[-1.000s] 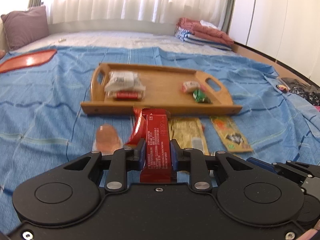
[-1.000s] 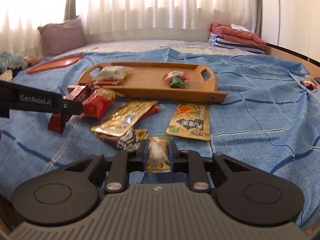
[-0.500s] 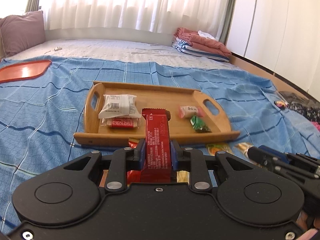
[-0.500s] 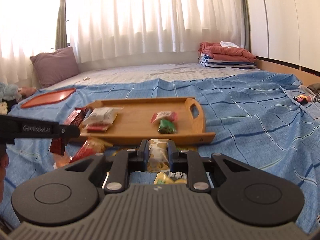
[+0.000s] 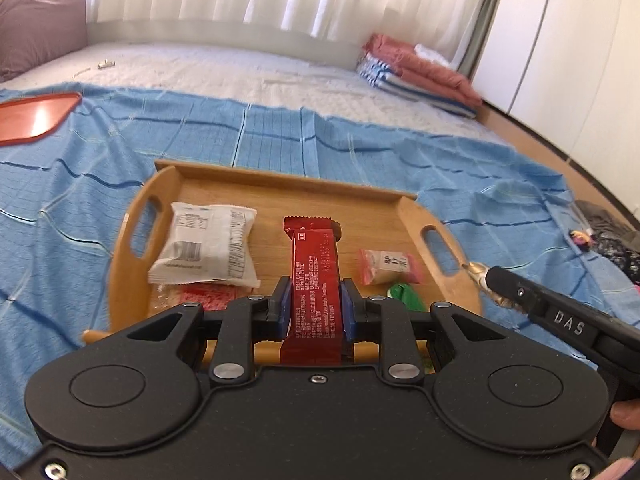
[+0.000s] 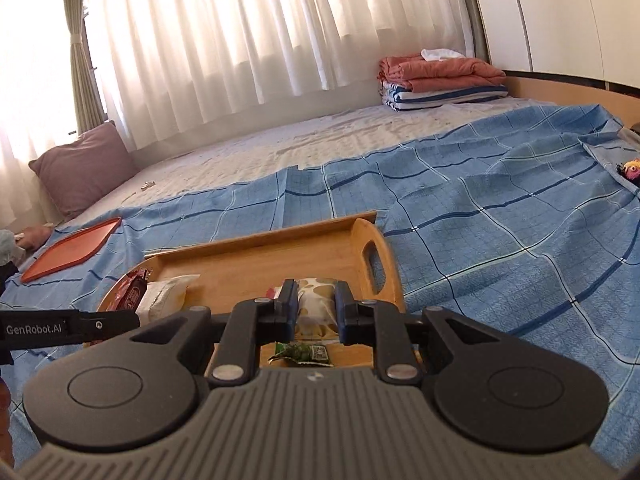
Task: Organize snacks
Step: 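Lift the red bar and beige pastry stick and carry both over the tray, then open both tools to drop the bars onto the tray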
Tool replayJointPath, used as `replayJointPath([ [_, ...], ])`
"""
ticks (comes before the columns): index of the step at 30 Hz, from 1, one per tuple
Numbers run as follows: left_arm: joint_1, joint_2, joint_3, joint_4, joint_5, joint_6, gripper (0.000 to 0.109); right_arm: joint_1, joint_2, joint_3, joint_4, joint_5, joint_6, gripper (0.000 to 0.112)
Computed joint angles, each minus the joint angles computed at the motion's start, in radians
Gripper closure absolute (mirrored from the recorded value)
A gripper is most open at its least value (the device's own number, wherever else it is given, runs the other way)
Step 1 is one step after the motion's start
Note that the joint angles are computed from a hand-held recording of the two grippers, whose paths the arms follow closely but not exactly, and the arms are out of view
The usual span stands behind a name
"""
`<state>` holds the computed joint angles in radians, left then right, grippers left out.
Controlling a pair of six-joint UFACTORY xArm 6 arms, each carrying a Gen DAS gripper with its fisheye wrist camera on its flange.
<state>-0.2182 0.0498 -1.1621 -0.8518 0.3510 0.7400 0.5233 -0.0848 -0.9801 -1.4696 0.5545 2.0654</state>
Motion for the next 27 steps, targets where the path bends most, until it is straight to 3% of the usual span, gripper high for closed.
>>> replayJointPath([
  [5,-0.022,0.133,-0.119,0.11,0.038,-0.152,0.085,-0.08,0.083,-0.057,0.014,-0.092,0.006,0.089],
  [9,-0.044,0.204,-0.175,0.178,0.047,-0.239,0.085,-0.1,0.127,-0.085,0.009,-0.114,0.012,0.089],
  [19,-0.084,0.282,-0.232,0.257,0.018,-0.325,0.085,-0.114,0.196,-0.117,-0.058,-0.114,0.11,0.089],
  [27,-0.089,0.305,-0.256,0.272,0.023,-0.339,0.085,-0.096,0.218,-0.126,-0.021,-0.085,0.035,0.089],
])
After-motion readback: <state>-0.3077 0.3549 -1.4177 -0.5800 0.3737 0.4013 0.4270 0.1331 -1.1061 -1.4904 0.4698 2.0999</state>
